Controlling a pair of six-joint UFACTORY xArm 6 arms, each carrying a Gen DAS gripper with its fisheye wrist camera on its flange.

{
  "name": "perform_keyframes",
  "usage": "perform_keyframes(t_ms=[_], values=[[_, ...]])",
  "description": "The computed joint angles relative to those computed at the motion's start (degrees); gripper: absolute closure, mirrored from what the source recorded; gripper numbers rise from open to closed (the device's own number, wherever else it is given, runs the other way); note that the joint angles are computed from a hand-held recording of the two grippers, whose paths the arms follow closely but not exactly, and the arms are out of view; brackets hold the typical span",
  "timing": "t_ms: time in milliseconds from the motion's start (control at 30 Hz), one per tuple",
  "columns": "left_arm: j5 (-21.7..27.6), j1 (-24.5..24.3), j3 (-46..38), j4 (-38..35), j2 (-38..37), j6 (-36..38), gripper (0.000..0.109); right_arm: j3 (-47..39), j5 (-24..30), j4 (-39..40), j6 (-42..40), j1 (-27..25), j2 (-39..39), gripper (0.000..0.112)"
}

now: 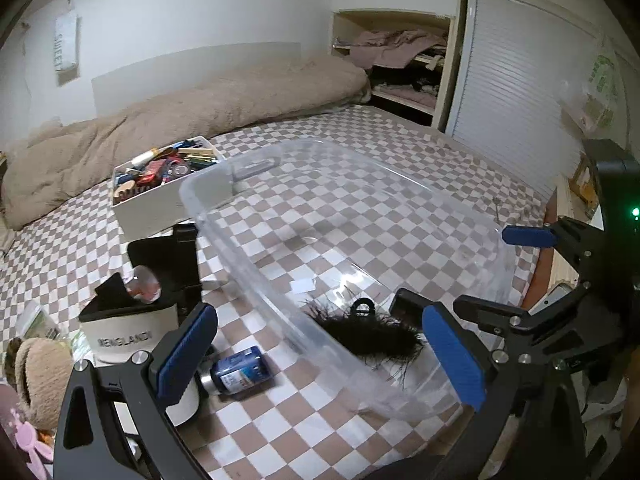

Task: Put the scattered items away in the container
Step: 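Withdraw both tools from the bin back toward the pile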

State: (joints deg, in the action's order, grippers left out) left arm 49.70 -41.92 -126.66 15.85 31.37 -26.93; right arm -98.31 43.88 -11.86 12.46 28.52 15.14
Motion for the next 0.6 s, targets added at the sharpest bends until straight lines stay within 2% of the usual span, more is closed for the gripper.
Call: perform_keyframes(t_ms=[133,600], values=[[-3.01,0.18,7.98,2.25,-5.81,-2.78,0.006,-0.08,0.14,-0.97,0.78,0.94,-0.26,0.009],[-7.56,1.49,28.35,10.29,-22.62,-11.37,0.006,0.50,-1.77,-3.33,2.92,6.21,-2.69,0.009]])
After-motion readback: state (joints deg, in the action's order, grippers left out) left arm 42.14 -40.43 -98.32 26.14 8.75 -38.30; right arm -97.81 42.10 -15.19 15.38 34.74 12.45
